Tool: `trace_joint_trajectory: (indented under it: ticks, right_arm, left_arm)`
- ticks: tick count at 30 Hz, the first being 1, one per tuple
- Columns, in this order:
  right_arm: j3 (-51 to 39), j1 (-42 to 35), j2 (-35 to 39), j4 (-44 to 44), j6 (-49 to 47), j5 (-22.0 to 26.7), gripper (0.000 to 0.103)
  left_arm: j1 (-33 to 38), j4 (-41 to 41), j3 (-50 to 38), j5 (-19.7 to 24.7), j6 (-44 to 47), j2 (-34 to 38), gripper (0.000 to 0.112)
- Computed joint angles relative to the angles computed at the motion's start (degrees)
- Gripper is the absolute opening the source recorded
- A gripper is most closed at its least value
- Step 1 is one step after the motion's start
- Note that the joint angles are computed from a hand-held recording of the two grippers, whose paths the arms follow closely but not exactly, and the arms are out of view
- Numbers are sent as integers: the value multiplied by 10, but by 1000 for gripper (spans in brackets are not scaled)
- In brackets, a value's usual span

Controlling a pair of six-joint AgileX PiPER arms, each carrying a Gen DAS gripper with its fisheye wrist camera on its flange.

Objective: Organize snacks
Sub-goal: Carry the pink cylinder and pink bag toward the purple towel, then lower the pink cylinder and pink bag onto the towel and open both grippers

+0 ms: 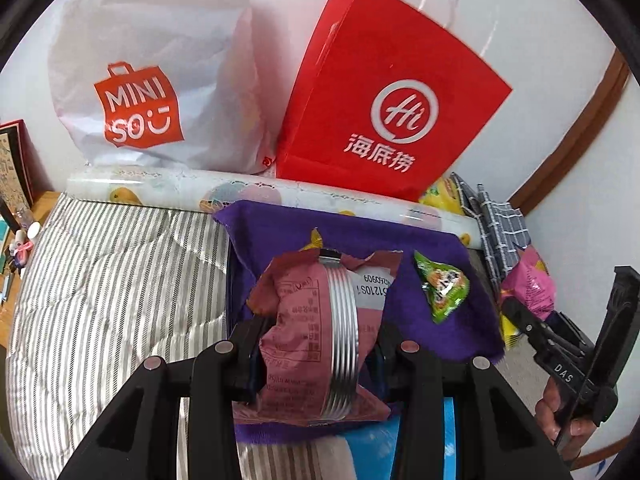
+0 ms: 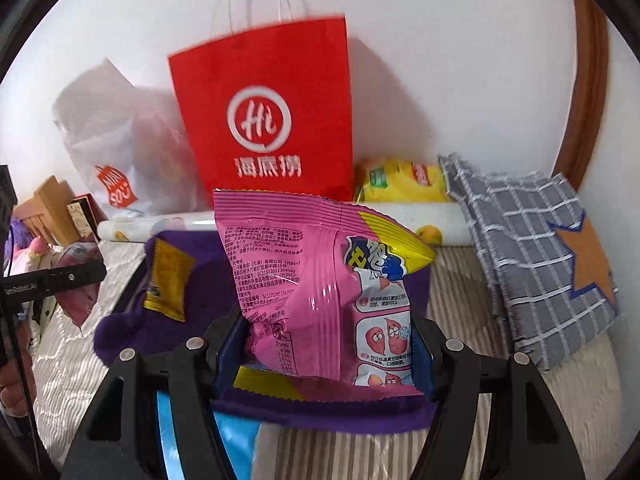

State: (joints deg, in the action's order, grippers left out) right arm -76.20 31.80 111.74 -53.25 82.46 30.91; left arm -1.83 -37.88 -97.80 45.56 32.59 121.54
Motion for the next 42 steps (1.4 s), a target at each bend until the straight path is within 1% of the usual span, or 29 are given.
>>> trace_joint_trajectory:
  ticks: [4,7,9,10,13,16,19,24,26,27,29,31,32,34,37,38,39,42]
  right_arm:
    - [-3,-14,29,12,-8,-31,67]
    - [-7,-15,46,18,-28,-43,67]
    - [-20,-17,59,52,-66,-41,68]
    - [-24,-18,64,56,-71,-40,67]
    - [-21,-14,66,31,-47,-36,68]
    - [-15,-15,64,11,-21,-42,68]
    - [-13,-15,69,-3,-4,-46,68]
    - [-40,-20,90,49,-53,-34,68]
    - [-47,-20,95,62,-66,-22,68]
    - [-46,-20,94,61,-64,-22,68]
    - [-41,-20,88,50,-47,-26,68]
    - [-33,-20,85,28,-16,-33,70]
    - [-30,-20,84,25,-9,-38,73]
    - [-29,-20,82,27,-11,-45,74]
    - [-31,-11,80,2,2,-32,77]
    - [-29,-5,79,-20,19,-22,80]
    - [-28,-3,77,-32,29,-18,81]
    - [-20,3,70,-53,49,-13,82]
  left_arm:
    - [-4,12,-13,-4,-9,28,38]
    - [-5,18,-21,4,-14,46,38]
    - [-6,17,-20,-1,-15,52,38]
    - [-6,15,-19,-5,-15,55,38]
    - [-7,17,-20,-5,-14,60,38]
    - [-8,2,-7,-21,-1,56,38]
    - [-14,6,-5,-28,-2,58,38]
    - [-22,15,5,-56,-4,57,38]
    - [-20,12,0,-49,-9,61,38]
    - [-18,5,-2,-42,-6,63,38]
    - [-20,2,2,-46,-3,61,39]
    - [-26,18,8,-58,-11,58,39]
    - [-29,22,11,-62,-11,58,40]
    - [-34,38,7,-62,-22,61,41]
    - [-38,59,-6,-52,-42,68,48]
    - [-39,65,-10,-51,-50,70,58]
    - [-39,67,-9,-54,-53,69,62]
    - [-37,59,-11,-50,-44,68,65]
